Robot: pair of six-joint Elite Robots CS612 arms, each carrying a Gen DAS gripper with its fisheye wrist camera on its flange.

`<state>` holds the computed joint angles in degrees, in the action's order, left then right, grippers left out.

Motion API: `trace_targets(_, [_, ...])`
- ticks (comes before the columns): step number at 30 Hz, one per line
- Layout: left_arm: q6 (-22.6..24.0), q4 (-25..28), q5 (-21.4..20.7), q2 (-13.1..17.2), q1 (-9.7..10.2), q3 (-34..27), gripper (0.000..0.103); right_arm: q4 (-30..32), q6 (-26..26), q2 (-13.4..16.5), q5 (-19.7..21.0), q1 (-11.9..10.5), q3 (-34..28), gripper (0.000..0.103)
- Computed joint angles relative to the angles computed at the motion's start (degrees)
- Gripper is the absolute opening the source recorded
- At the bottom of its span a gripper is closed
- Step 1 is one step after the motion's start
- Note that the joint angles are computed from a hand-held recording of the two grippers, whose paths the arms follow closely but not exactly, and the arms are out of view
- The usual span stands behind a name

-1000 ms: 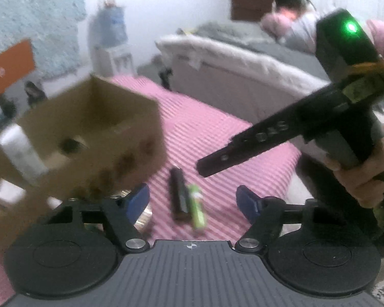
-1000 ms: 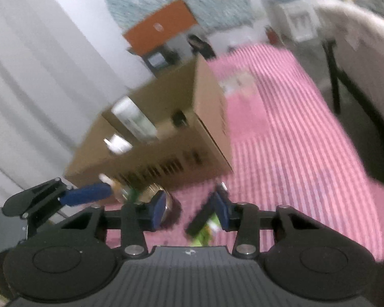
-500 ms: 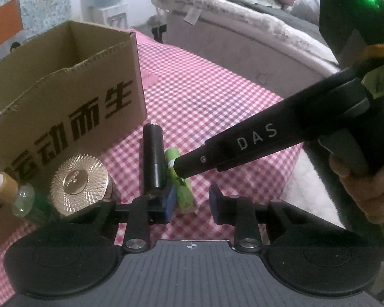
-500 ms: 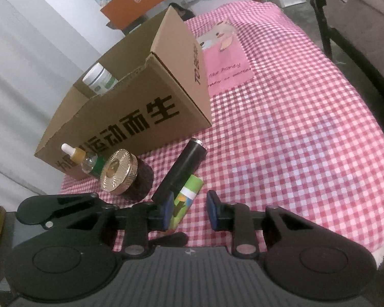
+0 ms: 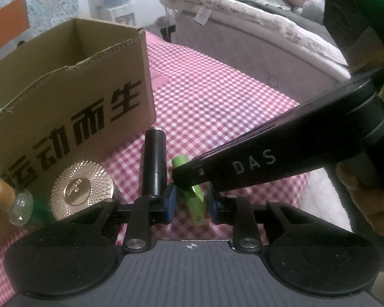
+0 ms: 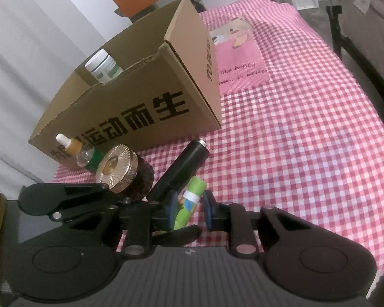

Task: Organize rigid objects
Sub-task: 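Grasp the green battery with the right tool, then carry the green battery into the box and open the right tool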

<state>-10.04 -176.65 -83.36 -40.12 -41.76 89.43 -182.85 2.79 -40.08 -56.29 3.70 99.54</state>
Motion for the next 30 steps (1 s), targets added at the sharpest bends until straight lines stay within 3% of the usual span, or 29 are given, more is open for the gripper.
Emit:
trace_targets(11, [-1.61,-5.72,0.01,-1.37,0.05,2.6,0.017,-4.58,2.51,-0.62,1.26,-0.46,2.08,0.017])
trace_targets(22, [-0.81,-17.96,5.35,-5.04,0.33,6.19,0.017,-14.66,0.92,-4.89,0.77,0.55,4.49,0.017])
trace_targets(27, [-0.66,-18.07,7.19,-5.67,1.58,4.62,0.017,-15.21,-1.81,-5.47,1.52,1.59,1.36,0.017])
trace_targets(30, [-1.71,-15.6,7.6,-5.39,2.66,2.5,0.017,-12.17,-3.68,-5.03,2.63,2.19,-2.35,0.017])
